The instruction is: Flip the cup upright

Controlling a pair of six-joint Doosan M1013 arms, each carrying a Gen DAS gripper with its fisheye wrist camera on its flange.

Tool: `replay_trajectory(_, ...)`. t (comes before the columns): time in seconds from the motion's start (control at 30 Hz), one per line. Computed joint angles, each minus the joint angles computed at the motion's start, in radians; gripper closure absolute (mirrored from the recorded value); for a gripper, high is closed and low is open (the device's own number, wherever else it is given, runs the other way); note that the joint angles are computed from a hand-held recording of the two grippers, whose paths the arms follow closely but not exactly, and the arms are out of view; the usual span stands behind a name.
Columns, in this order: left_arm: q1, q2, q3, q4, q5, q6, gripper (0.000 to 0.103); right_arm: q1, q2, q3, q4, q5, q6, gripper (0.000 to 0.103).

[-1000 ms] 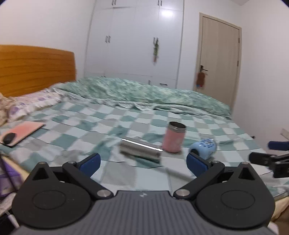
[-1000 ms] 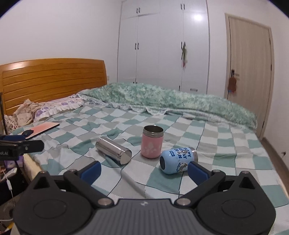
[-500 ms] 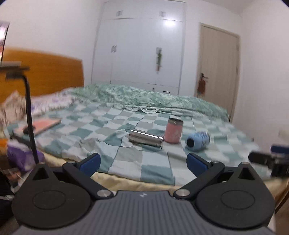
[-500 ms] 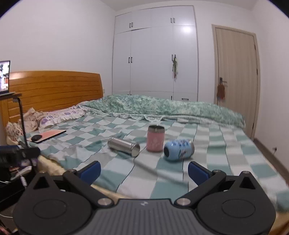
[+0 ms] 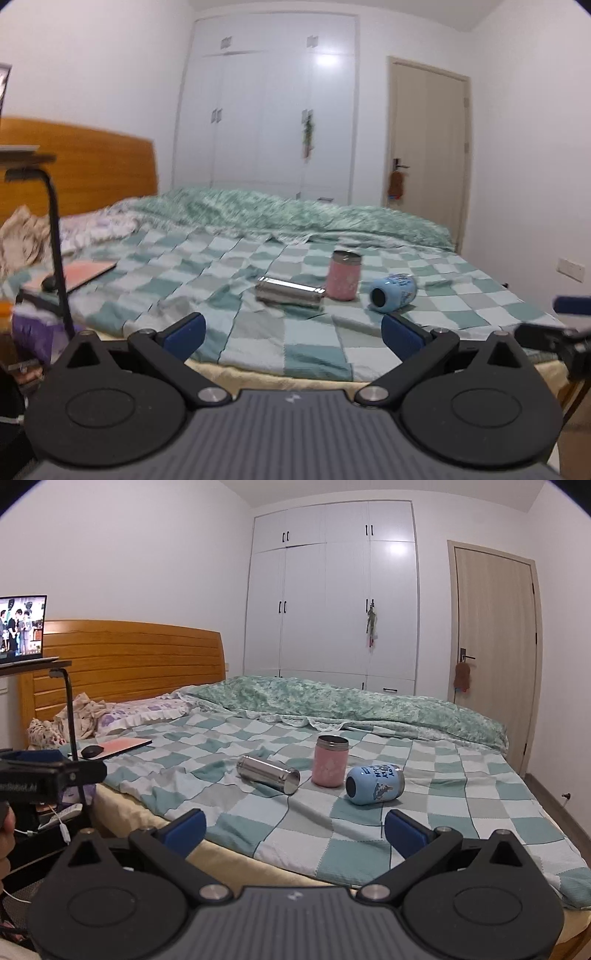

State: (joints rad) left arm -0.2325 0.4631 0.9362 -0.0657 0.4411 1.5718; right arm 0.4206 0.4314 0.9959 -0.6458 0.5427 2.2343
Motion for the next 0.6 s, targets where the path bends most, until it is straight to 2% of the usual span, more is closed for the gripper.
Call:
replay_trajectory(0.07, -0.005, 0.007, -0.017, 0.075, 0.027, -0.081, 0.0, 0.001, 0.006, -0.007, 0.002, 0.007, -0.022, 0.0)
replay_trajectory(0.1, -0.004, 0.005, -0.012, 0.076, 0.021, -0.088, 0.0, 0.003, 0.009, -0.01, -0.014, 0.018, -0.017, 0.0)
replay_trajectory(0.17, -0.001, 0.001, -0.006, 0.04, 0.025, -0.056, 0.0, 0.005, 0.015, -0.023, -0.021, 0.042, -0.009, 0.0)
replay_trajectory(0.23, 0.001, 0.001, -0.008, -0.002, 0.035, -0.014, 0.0, 0.001, 0.012, -0.02, 0.0, 0.029, -0.01, 0.0)
replay_trajectory(0.47, -0.006, -0.002, -0.005, -0.027, 0.058, -0.007, 0.0, 0.009, 0.026, -0.03, -0.031, 0.058, 0.025, 0.0)
replay_trajectory(0.6, -0.012, -0.004, -0.003, 0.004, 0.061, -0.031, 0.0, 0.009, 0.023, -0.023, -0.016, 0.041, 0.023, 0.0)
